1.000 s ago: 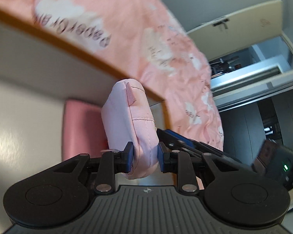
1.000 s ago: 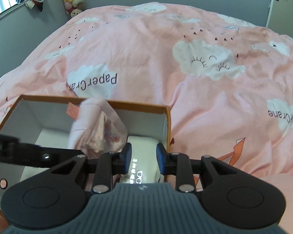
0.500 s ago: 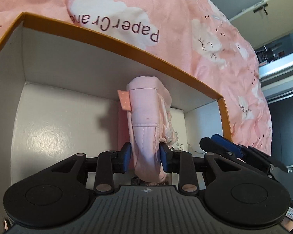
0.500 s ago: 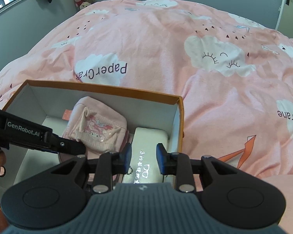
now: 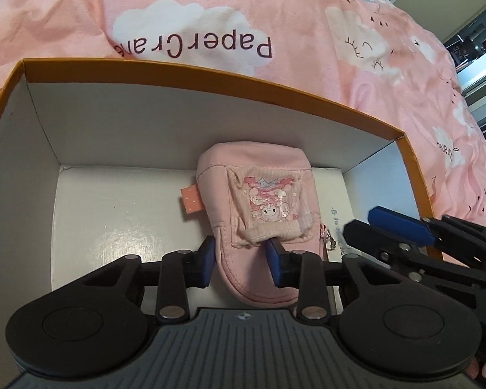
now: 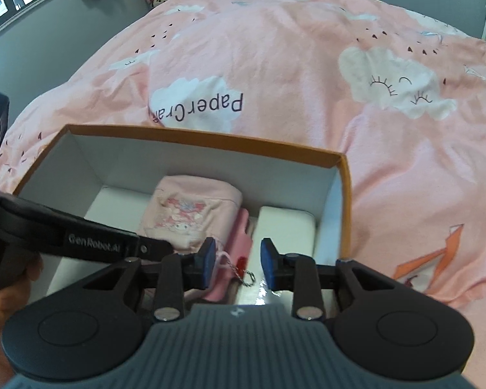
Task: Organize objects
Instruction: 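Lower the light pink bag into the box with the left gripper while the right gripper lowers the pouch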
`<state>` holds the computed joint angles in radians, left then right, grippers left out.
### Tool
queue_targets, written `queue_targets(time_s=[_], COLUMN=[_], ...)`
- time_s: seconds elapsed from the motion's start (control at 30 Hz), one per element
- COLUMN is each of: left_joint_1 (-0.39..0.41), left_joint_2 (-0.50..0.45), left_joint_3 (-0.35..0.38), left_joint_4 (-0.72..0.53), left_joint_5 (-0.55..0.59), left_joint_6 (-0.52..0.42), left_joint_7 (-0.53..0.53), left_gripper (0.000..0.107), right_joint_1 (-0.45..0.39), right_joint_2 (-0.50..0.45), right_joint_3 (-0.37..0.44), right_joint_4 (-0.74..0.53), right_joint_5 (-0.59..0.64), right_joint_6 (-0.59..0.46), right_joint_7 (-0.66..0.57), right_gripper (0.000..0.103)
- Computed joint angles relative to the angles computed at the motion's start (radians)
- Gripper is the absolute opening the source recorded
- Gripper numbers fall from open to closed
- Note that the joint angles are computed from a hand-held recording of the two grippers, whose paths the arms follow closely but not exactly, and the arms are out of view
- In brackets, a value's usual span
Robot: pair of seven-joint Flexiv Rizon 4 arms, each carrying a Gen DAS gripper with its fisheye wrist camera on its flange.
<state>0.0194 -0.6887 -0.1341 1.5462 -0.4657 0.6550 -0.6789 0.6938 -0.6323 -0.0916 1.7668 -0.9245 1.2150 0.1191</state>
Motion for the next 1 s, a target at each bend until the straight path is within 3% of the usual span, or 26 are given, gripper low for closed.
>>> queue_targets(time_s=[0.2, 0.33, 0.47, 0.53, 0.7, 0.83, 0.93, 1.0], left_joint_1=[0.006, 0.008, 0.018, 0.028, 0.025, -0.021, -0.015, 0.000], left_joint_2=[0.005, -0.003, -0.007, -0.001, -0.005, 0.007, 0.028, 0.030], left_joint_3=[-0.008, -0.006, -0.017, -0.027, -0.034, 0.003, -0.003, -0.012], left_joint_4=[0.007, -0.006, -0.013, -0.005, -0.012, 0.008, 0.044, 0.044], left_joint_5=[-0.011, -0.006, -0.025, -0.048, -0.078, -0.027, -0.023, -0.035], left_joint_6=[0.004, -0.011, -0.033, -0.039, -0.081, -0.010, 0.047, 0.038], left_joint_7=[0.024, 0.036, 0.052, 0.075, 0.094, 0.053, 0.071, 0.079], left_gripper=[0.033, 0.029, 0.026, 0.026, 0.027, 0.038, 0.039, 0.039], right_joint_1=[-0.060, -0.071, -0.040, 0.001, 0.042, 0.008, -0.030, -0.027], right_joint_2=[-0.069, -0.099, -0.099, -0.077, -0.021, -0.024, -0.052, -0.058], right_joint_3=[0.085, 0.097, 0.059, 0.015, -0.031, 0.014, 0.075, 0.083], right_joint_4=[-0.075, -0.087, -0.071, -0.052, -0.005, -0.016, -0.056, -0.074], right_joint_5=[0.181, 0.299, 0.352, 0.357, 0.335, 0.337, 0.373, 0.385], right_joint_6=[0.050, 0.107, 0.168, 0.150, 0.101, 0.073, 0.039, -0.001], right_joint_7=[-0.112, -0.125, -0.129, -0.123, -0.094, -0.122, -0.182, -0.201], right_gripper=[0.037, 0.037, 0.026, 0.017, 0.014, 0.013, 0.013, 0.013])
